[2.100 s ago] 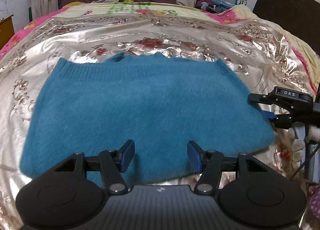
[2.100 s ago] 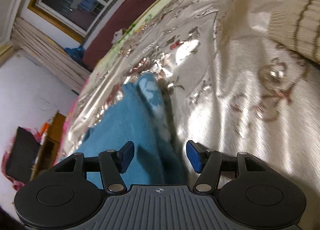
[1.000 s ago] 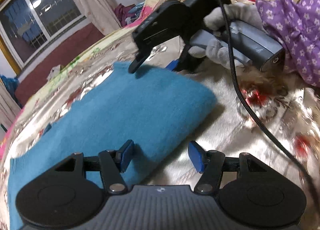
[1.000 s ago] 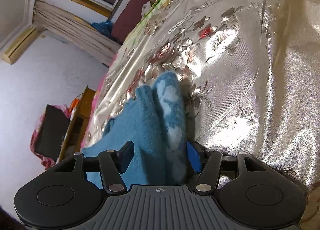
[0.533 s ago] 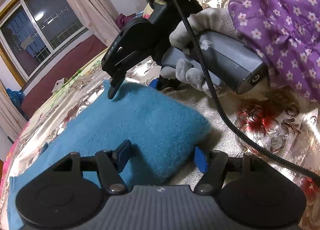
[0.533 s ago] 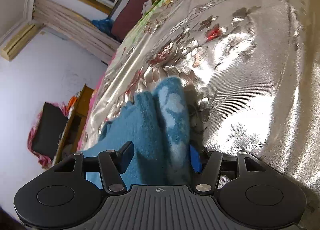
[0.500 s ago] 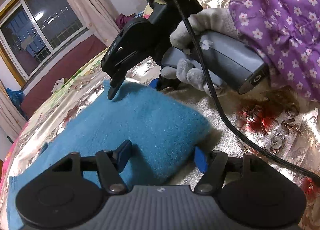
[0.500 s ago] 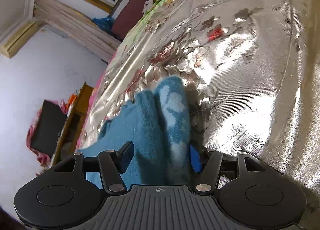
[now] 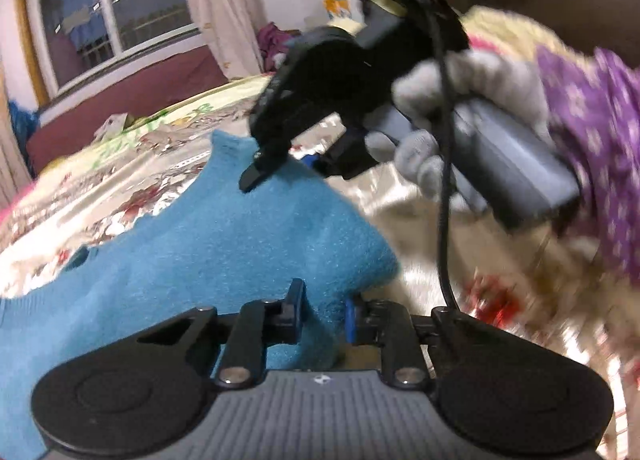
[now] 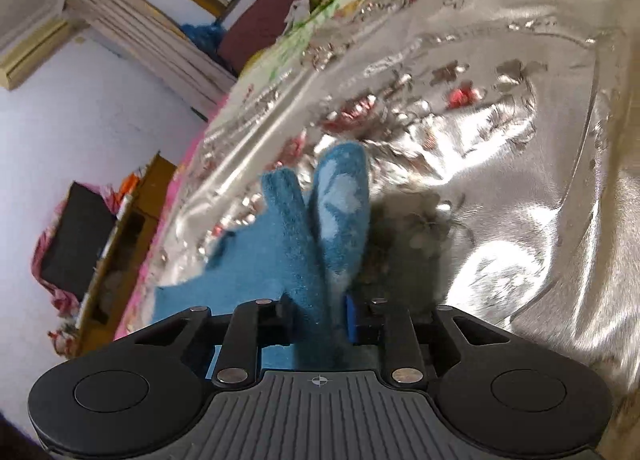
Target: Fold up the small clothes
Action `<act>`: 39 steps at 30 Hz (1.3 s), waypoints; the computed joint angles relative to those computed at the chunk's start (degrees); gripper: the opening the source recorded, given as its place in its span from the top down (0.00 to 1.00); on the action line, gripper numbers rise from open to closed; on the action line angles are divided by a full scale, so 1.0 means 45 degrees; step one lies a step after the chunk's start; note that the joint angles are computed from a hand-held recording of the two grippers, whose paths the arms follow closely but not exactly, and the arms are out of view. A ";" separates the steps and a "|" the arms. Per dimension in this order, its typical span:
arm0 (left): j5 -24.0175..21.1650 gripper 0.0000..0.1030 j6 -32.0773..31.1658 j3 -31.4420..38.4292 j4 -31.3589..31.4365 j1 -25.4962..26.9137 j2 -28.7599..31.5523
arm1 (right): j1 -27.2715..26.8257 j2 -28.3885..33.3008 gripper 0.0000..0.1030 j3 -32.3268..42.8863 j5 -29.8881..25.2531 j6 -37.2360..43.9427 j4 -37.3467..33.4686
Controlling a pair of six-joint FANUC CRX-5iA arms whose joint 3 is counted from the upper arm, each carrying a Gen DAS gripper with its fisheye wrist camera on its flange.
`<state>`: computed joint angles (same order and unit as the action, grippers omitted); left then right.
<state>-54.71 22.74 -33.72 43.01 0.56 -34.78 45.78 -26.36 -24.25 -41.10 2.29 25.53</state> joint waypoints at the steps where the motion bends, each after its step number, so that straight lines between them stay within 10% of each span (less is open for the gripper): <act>1: -0.0398 0.75 0.0037 0.0052 0.0367 0.0401 0.0015 | 0.0110 0.0028 0.78 0.0098 -0.0063 -0.0285 0.0174; 16: -0.5430 0.78 0.1286 0.1000 0.4755 0.7302 0.1244 | 0.1694 0.3530 0.78 0.4655 -0.1072 -0.1410 0.1533; 23: -0.6101 0.81 0.1490 0.1100 0.5097 1.0181 0.2249 | 0.2181 0.6839 0.78 0.8146 -0.1847 -0.0492 0.0753; 39: -0.5776 0.88 0.2164 0.0879 0.4734 1.2099 0.4094 | 0.2959 1.2298 0.78 1.4235 -0.5286 0.1126 -0.0421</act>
